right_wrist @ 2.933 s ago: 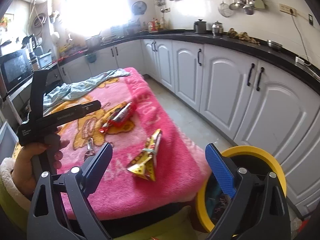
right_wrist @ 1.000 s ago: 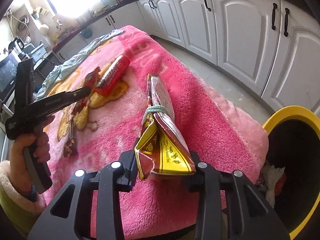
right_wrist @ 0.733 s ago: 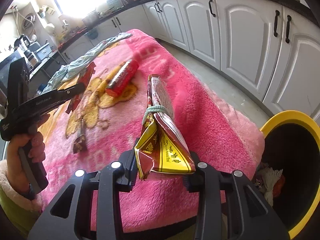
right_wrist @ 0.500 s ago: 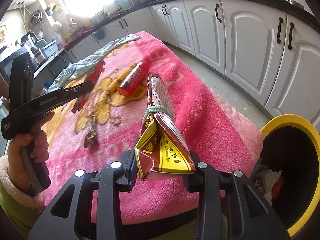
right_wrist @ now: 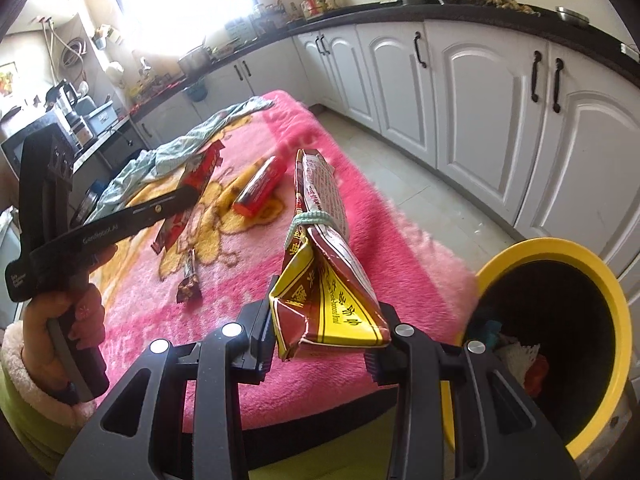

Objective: Collect trash
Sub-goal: 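Lift the red candy bar and yellow wrapper and carry both over the bin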

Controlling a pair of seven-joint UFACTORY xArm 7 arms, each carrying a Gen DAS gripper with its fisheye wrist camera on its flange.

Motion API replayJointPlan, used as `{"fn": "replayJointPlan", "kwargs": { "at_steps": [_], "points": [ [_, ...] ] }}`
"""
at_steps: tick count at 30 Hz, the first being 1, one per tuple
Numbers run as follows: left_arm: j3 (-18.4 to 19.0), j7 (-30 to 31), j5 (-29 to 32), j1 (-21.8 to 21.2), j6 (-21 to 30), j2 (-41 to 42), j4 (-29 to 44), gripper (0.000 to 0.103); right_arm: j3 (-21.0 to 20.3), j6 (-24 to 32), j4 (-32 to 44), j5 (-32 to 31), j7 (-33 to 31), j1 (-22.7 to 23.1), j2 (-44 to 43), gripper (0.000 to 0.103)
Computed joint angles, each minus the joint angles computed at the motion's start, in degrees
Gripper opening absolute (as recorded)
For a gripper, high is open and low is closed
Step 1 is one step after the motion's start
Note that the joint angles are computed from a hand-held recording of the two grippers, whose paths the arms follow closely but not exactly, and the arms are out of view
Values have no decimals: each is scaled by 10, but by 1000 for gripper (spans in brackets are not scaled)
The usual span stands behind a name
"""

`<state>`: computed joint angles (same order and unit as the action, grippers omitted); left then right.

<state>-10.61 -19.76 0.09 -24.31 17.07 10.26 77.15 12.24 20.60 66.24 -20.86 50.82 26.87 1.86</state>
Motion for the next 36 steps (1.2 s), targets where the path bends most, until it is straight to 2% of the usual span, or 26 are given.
{"fn": "replayJointPlan", "kwargs": {
  "at_steps": [6, 17, 36],
  "points": [
    [-6, 5, 5, -12, 2, 5, 15, 7, 2, -7, -38, -17, 26, -16, -42, 34],
    [-22, 39, -3, -35, 15, 29, 58, 7, 30, -7, -102, -36, 68, -67, -118, 34],
    [-26, 62, 13, -104, 56, 118, 187, 7, 74, -10, -216, -21, 100, -164, -262, 34]
  ]
}}
